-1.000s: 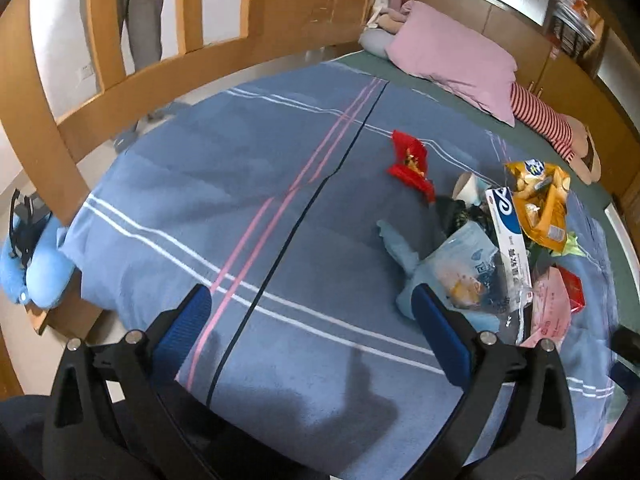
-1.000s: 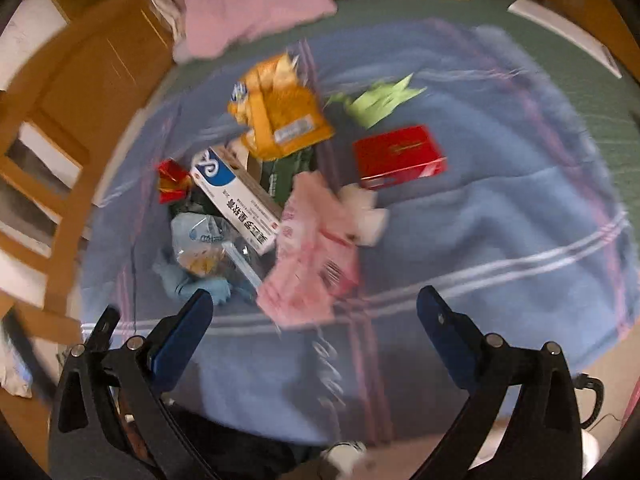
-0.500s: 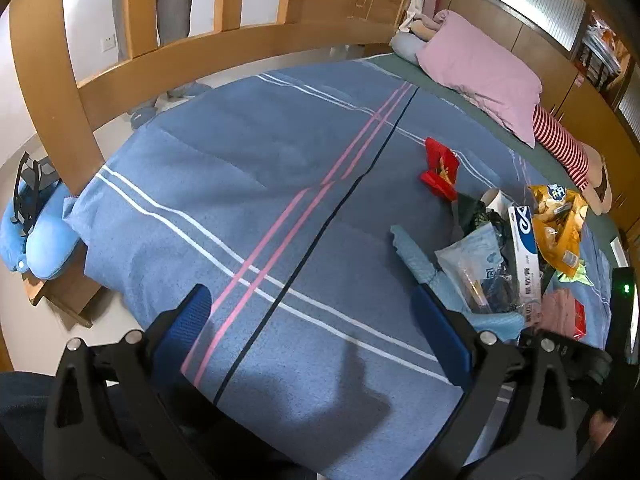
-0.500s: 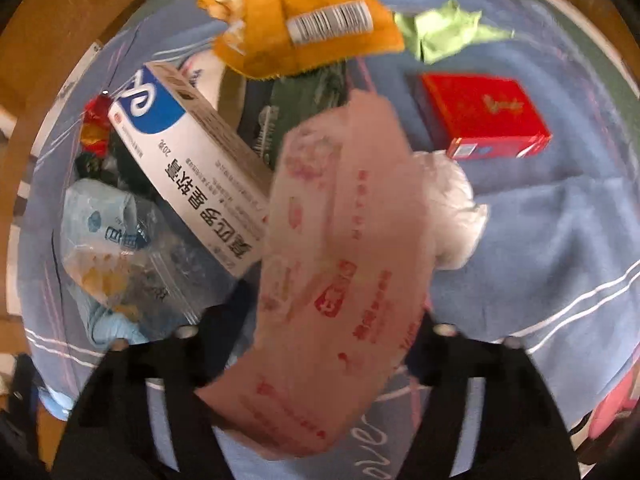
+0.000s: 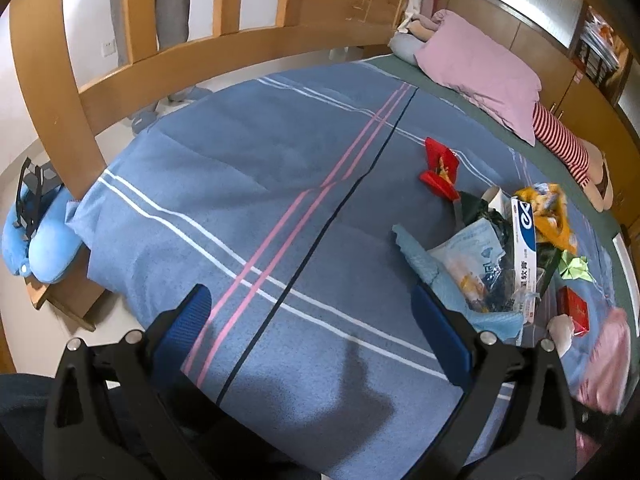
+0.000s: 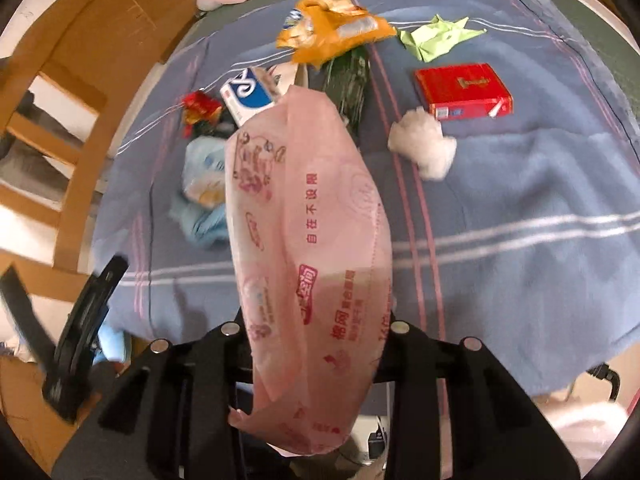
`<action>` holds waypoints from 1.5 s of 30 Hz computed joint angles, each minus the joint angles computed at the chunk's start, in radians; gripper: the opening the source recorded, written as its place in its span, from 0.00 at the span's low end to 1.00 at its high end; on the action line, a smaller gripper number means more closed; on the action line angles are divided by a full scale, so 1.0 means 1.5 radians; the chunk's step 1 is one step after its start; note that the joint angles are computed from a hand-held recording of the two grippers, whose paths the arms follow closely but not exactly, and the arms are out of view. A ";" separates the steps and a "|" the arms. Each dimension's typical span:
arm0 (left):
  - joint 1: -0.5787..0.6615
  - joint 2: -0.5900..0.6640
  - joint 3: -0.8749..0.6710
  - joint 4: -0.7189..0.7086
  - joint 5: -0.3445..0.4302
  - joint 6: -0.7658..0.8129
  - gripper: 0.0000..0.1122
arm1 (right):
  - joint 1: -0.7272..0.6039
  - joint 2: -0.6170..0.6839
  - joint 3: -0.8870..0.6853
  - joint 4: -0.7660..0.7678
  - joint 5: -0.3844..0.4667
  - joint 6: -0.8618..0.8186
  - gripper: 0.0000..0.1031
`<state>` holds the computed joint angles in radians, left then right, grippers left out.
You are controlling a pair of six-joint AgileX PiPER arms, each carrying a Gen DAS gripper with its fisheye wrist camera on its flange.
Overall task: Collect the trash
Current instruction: 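Grasp the knotted blue mask with the left tool while the right tool holds the pink wrapper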
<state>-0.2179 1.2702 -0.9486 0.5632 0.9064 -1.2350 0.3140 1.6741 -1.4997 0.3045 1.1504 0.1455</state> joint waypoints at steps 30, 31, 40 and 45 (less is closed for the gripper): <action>0.047 0.193 -0.127 -0.300 -0.131 0.375 0.83 | -0.149 0.032 -0.021 -0.001 -0.033 -0.031 0.80; 0.048 0.203 -0.133 -0.309 -0.126 0.389 0.69 | -0.151 0.035 -0.023 -0.002 -0.032 -0.027 0.80; 0.113 0.152 -0.058 -0.453 -0.152 0.476 0.28 | -0.104 0.067 -0.040 -0.020 0.004 -0.014 0.80; 0.146 0.072 0.008 -0.436 -0.178 0.455 0.28 | -0.015 0.094 -0.048 -0.091 0.004 0.018 0.80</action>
